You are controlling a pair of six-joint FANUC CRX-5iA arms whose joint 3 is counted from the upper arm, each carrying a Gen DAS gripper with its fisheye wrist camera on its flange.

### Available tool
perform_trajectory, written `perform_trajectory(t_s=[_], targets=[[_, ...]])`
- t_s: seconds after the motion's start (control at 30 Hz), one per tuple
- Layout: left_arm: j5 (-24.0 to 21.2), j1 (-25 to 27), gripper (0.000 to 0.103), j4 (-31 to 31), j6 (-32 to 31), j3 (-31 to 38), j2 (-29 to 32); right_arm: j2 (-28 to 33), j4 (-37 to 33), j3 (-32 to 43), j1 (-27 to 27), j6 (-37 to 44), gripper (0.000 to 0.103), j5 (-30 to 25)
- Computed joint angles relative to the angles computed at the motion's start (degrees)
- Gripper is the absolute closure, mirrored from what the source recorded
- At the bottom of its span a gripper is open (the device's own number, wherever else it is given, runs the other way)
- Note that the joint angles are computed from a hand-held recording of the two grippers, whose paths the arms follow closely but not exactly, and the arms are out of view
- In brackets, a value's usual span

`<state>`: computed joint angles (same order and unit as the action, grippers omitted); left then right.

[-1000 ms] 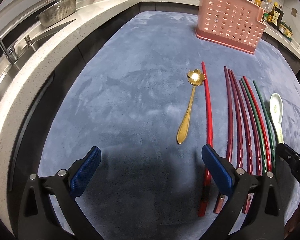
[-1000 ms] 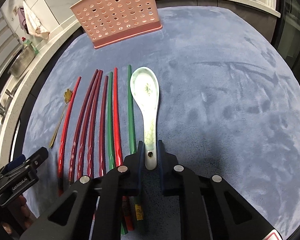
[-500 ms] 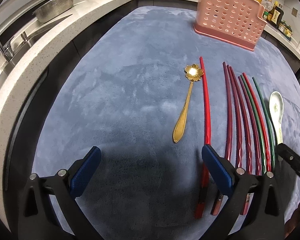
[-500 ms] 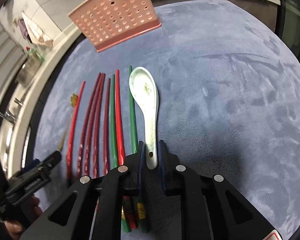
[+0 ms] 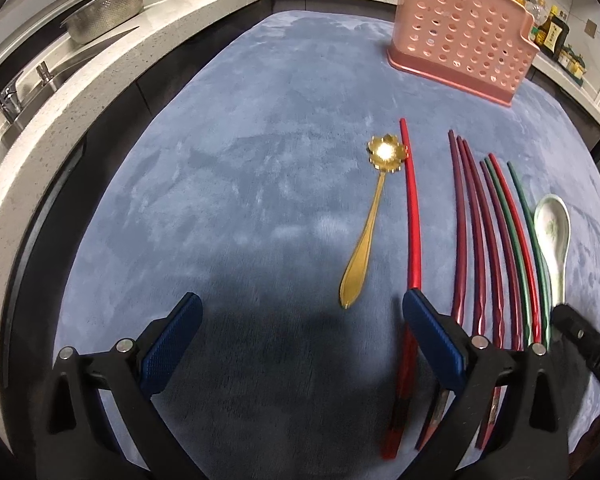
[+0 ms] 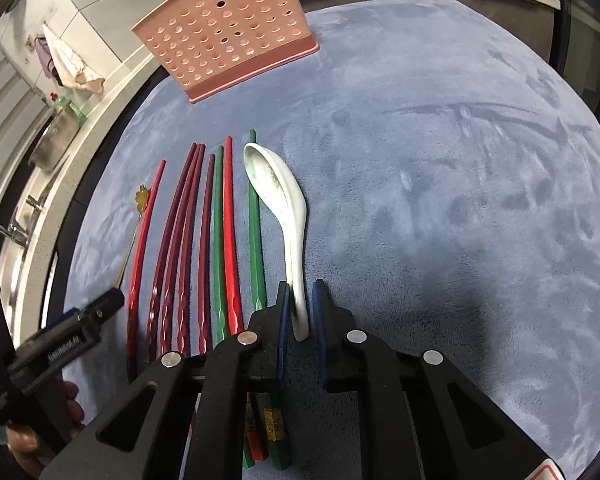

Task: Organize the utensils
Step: 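Grasp the gold spoon handle with the left gripper while the right gripper grasps the white ceramic spoon, then lift both spoons and carry them over the pink utensil holder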

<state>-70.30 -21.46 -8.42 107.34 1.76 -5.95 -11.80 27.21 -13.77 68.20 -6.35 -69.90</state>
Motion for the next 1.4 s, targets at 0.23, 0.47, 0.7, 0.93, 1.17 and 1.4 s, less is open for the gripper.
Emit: perform_trajectory(t_s=[0.23, 0.47, 0.7, 0.93, 1.17, 1.4], targets=[[2.1, 2.4, 0.041, 3.2, -2.6, -0.3, 1.2, 0.7, 0.2, 0.6, 0.2, 0.9, 0.095, -0.7], [4.8, 2.9, 0.079, 6.8, -7.1, -2.7, -0.1, 1.4, 0.2, 1.4, 0.3, 2.1, 0.095, -1.7], [5.8, 3.9, 0.092, 9.9, -9.3, -4.3, -2.2, 1.0, 1.7, 1.8, 1.8, 1.1, 0.096, -3.3], [6.2, 4.2, 0.093, 9.8, -9.6, -4.0, -5.5, 0.5, 6.1, 3.2, 4.6, -0.5, 0.096, -8.2], [6.5, 4.8, 0.093, 10.0, -10.2, -1.4, -6.9, 0.0, 9.9, 4.3, 5.6, -1.6, 0.096, -11.1], [7.9, 4.7, 0.093, 9.7, -12.0, 2.2, -6.3, 1.1, 13.5, 7.4, 4.5, 1.1, 0.096, -12.2]])
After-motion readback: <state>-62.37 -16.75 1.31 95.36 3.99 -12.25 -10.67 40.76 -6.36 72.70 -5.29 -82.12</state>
